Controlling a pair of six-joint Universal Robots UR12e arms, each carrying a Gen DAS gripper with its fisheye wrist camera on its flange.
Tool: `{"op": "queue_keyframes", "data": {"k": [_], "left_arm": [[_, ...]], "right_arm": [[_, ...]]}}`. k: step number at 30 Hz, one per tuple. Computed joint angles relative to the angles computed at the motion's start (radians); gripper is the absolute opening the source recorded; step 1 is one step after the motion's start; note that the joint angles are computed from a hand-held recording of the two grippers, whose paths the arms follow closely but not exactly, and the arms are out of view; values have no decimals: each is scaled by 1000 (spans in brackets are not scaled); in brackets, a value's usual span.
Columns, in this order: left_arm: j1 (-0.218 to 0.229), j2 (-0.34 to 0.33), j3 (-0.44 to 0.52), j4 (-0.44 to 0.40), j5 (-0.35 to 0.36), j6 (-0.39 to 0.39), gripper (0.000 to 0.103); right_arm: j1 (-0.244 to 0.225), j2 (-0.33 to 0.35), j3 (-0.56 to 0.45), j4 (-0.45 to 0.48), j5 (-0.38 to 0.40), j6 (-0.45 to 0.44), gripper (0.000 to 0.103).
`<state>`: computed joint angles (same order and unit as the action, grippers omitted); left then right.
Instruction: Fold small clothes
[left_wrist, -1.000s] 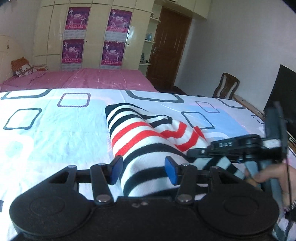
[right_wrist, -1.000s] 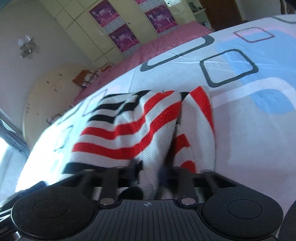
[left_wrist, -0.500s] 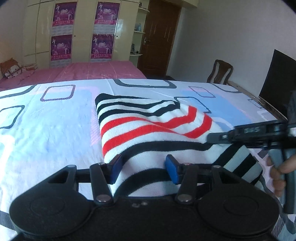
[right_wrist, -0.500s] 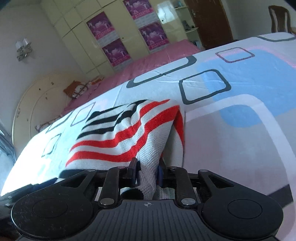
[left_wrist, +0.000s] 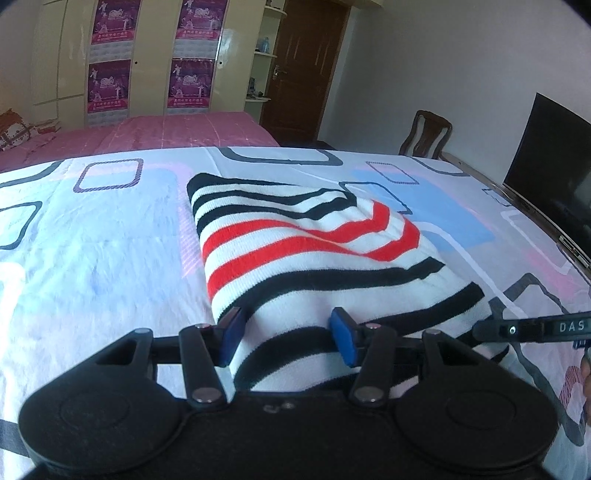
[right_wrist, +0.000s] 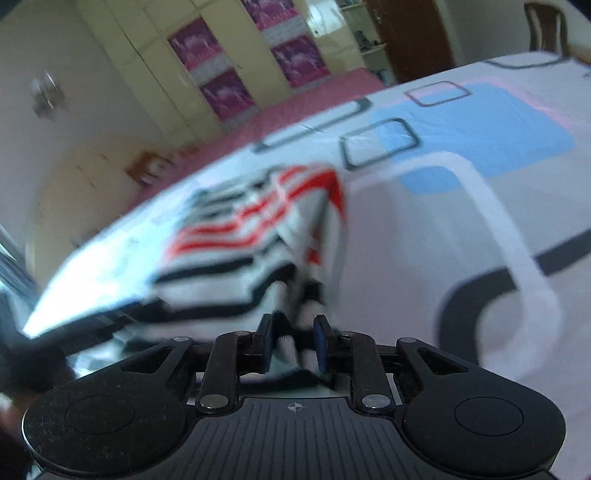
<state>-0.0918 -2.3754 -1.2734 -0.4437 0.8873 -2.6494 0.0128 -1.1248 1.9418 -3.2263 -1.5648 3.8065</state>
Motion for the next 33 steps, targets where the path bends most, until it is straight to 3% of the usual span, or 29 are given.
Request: {"op": "queue_keyframes", "data": {"k": [6,8,17,22,33], "left_arm": [[-2,8,-4,-11,12,11,51],[-1,10,4,-32,11,2,51],[-5,-7,55,24,-25,-75,49],[-26,-55,133,54,20,-119,48],[-63,-162,303,-15,96,-193,44]], "right_arm": [[-16,13,38,-66,62,169,21],[-21,-2,33,-29,78,132,21],[-12,-13,-27,-41,-31,2,22],[-5,36,-119,-4,-104,-96,21],[-15,173,-321,120,-167,-204,21]]}}
